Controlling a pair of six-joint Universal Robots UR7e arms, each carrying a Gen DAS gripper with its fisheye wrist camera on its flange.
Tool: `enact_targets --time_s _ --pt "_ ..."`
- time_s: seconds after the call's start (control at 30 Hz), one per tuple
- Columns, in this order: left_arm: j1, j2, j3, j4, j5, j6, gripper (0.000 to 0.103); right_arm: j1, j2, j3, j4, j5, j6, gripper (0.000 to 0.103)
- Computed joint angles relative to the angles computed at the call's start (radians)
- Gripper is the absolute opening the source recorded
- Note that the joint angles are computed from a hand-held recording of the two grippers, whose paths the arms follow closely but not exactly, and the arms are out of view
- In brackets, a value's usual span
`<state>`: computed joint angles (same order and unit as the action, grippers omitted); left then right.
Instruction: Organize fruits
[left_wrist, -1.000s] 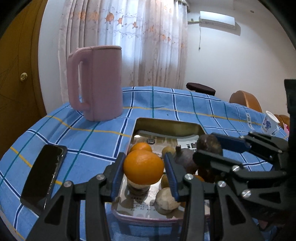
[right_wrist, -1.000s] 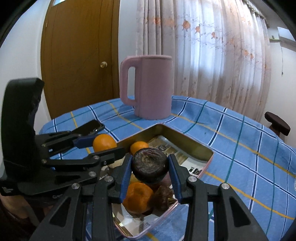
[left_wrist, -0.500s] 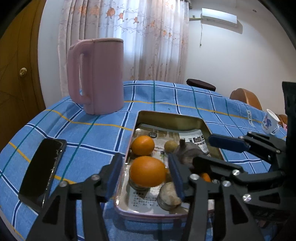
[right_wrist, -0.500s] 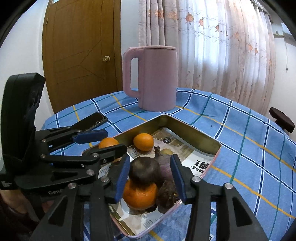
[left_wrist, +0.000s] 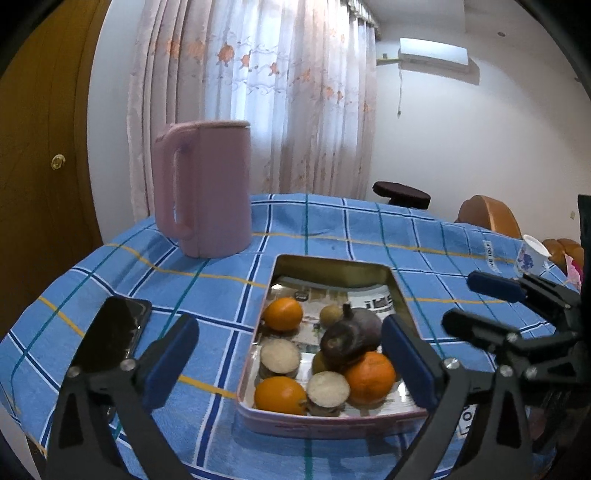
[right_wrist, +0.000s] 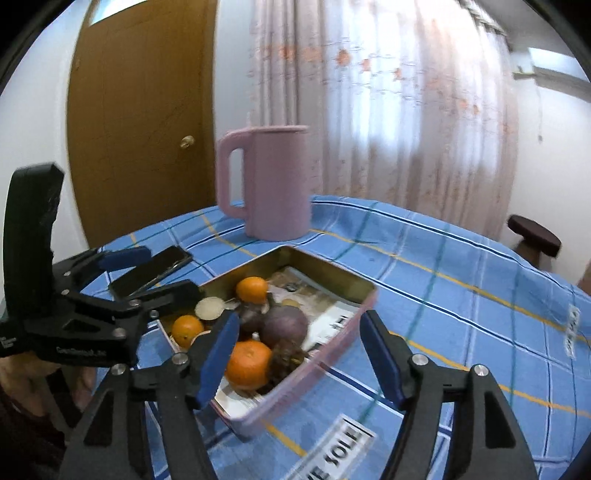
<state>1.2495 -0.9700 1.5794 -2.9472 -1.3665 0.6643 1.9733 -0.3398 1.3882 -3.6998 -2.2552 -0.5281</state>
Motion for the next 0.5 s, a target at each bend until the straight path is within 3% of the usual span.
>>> enact_targets --time_s 0.17,0.5 --pt "-0.009 -0.020 0.029 -0.009 -0.015 0.006 0.101 0.017 -0.013 0.037 -0.098 -0.051 -0.010 0.073" --pt "-0.025 -0.054 0.077 -0.019 -0.027 0.024 0.102 0.042 -0.019 0.068 -0.168 -0.083 -0.006 0.076"
